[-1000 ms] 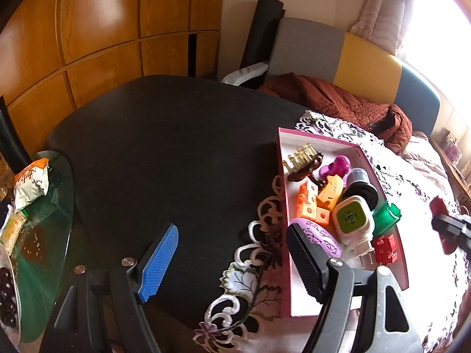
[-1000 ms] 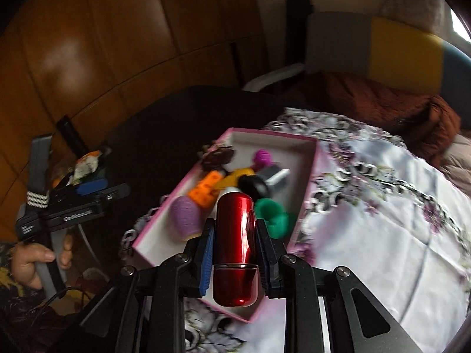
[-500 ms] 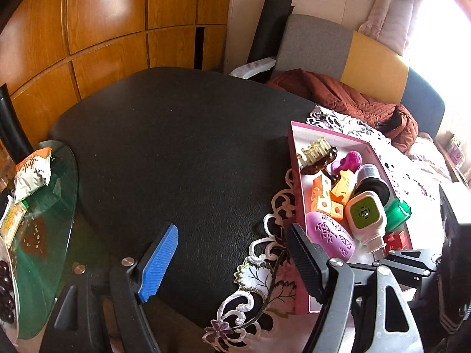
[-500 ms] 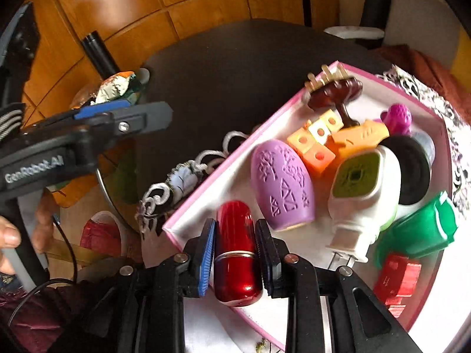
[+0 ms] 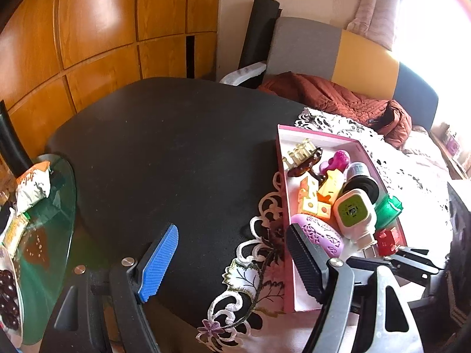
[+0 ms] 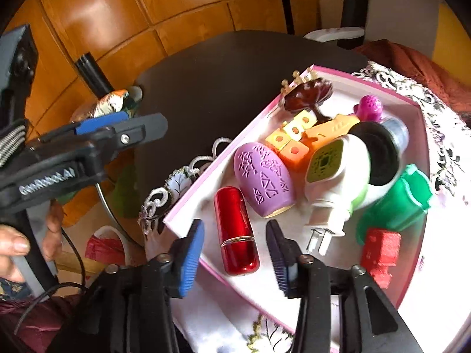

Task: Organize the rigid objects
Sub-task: 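Withdraw the right tool from the tray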

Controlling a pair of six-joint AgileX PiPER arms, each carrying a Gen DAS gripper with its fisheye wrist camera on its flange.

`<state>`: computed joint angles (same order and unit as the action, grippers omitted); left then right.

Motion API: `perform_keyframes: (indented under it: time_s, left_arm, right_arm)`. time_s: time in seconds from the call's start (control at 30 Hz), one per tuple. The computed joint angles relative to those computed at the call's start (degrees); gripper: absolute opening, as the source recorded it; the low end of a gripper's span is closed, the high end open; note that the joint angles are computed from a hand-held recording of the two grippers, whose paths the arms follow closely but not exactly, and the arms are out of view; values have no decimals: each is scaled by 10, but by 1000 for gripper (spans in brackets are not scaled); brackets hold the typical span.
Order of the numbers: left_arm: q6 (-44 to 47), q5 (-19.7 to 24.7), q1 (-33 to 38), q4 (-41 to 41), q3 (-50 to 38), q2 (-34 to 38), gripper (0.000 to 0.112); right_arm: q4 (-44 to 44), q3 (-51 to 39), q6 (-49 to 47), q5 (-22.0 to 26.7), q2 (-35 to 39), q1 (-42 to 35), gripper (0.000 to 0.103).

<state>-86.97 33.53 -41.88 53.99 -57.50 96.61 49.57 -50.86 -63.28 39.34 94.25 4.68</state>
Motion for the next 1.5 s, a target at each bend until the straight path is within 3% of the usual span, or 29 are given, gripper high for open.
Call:
perform_keyframes:
  time_s: [0.17,0.33,0.5,0.7,0.87,1.2,1.37,1.5]
  left_arm:
    - [-7,18,-21,14,-7,-5,77]
    - [-16,43,-51,25,-22,-6,77]
    - [-22,85,-87,28,-53,5,78]
    - [-28,139,-116,29,-87,20,78]
    - [-40,172,-131,40,-97,26,78]
    - [-26,148,-128,31,-89,16,72]
    - [-8,134,-125,29,-86,17,54]
    - [-28,132,-128,50,-77,12,51]
  right_arm:
    - [22,47,3,-43,-68,-4,64]
    - [0,92,84,-137,-136,-13,78]
    - [-68,116,224,-195,-172,-25,78]
    - [-124,132,301,-207,-199,-45,78]
    - [-121,148,294,-209,-223,-55,78]
    - [-184,153,363,-233,-237,-27,78]
    - [-204,150,384,-232,-234,-21,78]
    - [-212,151,393,-238,-233,-20,78]
